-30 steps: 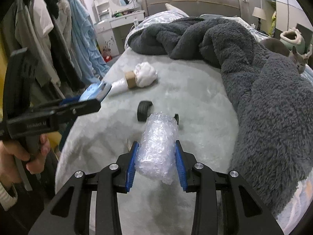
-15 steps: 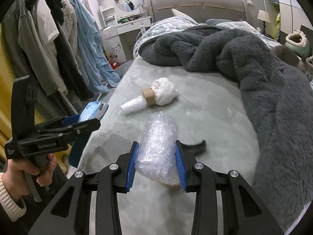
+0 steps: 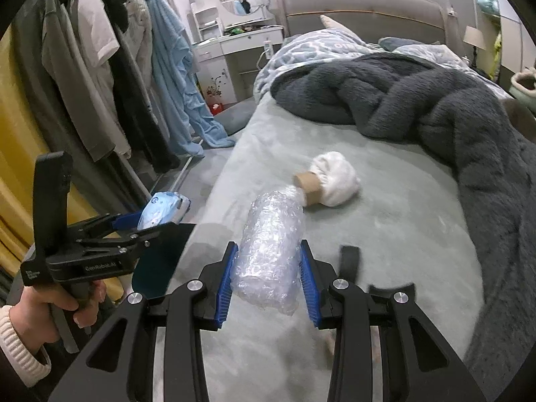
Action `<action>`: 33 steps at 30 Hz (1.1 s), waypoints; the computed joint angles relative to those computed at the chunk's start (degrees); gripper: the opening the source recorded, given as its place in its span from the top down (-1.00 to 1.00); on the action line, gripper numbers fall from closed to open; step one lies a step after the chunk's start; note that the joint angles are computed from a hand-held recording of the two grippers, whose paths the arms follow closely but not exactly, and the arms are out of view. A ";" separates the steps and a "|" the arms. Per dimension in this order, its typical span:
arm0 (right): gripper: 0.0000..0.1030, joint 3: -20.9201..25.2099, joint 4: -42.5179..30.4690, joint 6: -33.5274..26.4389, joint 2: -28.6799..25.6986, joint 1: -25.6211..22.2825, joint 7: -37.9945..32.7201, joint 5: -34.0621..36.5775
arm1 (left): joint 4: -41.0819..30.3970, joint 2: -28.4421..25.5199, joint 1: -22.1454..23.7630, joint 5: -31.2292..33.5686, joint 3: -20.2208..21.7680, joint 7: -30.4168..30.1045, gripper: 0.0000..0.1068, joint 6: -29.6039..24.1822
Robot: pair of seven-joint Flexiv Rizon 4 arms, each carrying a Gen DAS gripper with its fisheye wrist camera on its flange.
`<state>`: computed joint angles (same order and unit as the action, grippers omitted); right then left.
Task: Collect trash
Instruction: 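Carry both items over the teal bin and open both tools to drop them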
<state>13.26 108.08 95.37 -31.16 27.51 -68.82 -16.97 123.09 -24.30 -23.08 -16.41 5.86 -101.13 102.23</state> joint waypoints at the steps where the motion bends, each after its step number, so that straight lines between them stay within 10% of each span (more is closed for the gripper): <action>1: 0.28 0.15 -0.67 -0.43 -0.35 0.25 -0.02 -0.17 | 0.32 0.17 0.60 0.11 -0.17 0.07 -0.40 -0.14; 19: 0.28 4.95 -15.35 -10.18 -8.60 4.34 -4.58 -0.14 | 7.76 1.88 12.25 2.21 -3.31 -0.30 -0.40 -2.88; 33: 0.28 7.60 -29.34 -21.10 -16.56 9.93 -12.12 3.45 | 14.68 2.11 31.23 1.97 -15.37 1.56 -0.40 -6.95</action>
